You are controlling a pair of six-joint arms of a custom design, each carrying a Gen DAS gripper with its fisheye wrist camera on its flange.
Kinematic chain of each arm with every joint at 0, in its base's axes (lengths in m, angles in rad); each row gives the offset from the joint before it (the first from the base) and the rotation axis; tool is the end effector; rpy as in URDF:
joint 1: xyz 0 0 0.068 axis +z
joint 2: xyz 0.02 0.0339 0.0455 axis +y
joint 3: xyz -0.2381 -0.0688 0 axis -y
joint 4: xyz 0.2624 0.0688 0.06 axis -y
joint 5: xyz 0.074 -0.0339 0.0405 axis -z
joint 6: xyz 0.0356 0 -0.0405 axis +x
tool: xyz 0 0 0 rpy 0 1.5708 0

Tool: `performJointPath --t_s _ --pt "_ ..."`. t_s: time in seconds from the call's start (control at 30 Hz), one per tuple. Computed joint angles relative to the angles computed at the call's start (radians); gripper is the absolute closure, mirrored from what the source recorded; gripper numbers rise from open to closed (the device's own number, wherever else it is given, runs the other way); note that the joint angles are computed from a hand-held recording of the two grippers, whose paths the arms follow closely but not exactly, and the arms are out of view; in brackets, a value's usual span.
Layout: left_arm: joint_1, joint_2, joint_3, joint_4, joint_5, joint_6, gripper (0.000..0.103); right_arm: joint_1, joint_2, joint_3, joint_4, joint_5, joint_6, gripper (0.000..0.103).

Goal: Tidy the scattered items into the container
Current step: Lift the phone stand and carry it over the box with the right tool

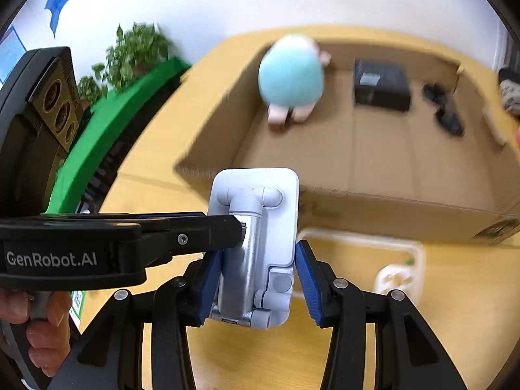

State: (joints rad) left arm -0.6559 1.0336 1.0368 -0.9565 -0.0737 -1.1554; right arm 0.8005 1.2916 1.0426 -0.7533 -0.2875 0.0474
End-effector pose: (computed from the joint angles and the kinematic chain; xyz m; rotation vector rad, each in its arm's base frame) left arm 0.1789 -0.1344 0.2896 -0.6826 2.5505 -0.6025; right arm 0.1889 0.2092 0.2447 -1.0830 2.4329 0.6708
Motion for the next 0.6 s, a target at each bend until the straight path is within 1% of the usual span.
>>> performJointPath --t_s 0.1,0.3,0.43,0.6 --pt "-0.004 0.09 0.171 -0.049 -0.053 0.043 0.069 -0.035 0.015 0.113 -0.041 -0.012 -0.006 0.053" --pt "0.013 0.305 0.532 -0.143 -0.109 0.144 0.069 -0.14 0.06 0.33 -0.13 -0.063 -0.045 0.053" --pt "0.039 0.43 0.711 -0.172 -0.109 0.207 0.069 -0.209 0.128 0.461 -0.164 -0.098 -0.076 0.053" --pt "0.079 0.579 0.863 -0.183 -0.068 0.27 0.069 -0.276 0.22 0.56 -0.183 -0.133 -0.088 0.053"
